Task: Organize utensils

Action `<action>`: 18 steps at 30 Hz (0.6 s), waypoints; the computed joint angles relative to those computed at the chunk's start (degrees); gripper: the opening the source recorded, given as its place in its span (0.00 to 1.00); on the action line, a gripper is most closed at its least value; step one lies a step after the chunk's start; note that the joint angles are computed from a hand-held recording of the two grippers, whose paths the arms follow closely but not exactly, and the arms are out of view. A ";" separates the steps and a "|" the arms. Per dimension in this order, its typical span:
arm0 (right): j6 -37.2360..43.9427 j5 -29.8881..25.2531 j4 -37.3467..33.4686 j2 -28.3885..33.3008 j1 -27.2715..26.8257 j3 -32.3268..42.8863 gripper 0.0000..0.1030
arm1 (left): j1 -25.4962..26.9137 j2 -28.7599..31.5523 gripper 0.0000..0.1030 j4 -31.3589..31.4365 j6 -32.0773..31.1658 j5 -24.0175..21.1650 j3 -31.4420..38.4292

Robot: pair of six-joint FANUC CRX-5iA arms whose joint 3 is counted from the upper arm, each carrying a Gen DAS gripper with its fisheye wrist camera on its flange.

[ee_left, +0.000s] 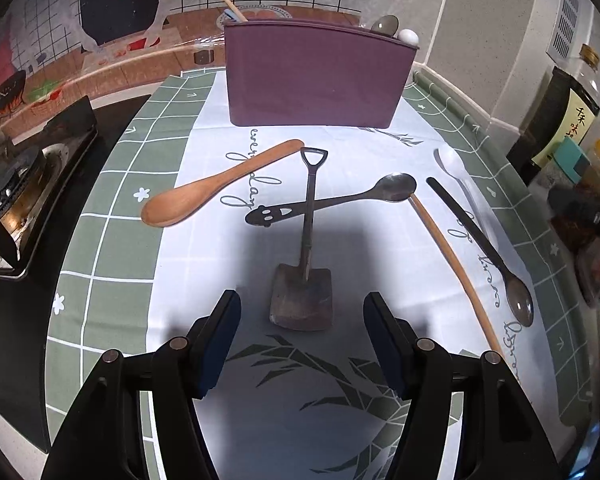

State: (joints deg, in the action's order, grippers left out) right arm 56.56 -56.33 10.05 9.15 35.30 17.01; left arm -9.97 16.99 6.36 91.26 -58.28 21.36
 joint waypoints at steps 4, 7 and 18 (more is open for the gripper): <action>5.36 -4.58 -5.89 2.30 -0.75 3.07 0.10 | 0.52 0.29 0.62 1.46 0.41 -0.22 0.01; 8.40 -5.71 -9.31 3.48 -1.19 4.28 0.12 | 0.90 0.21 0.61 2.43 1.08 0.11 -0.38; 12.25 -9.94 -6.66 10.72 0.43 10.26 0.13 | 1.69 -1.43 0.61 3.23 0.75 0.30 -2.35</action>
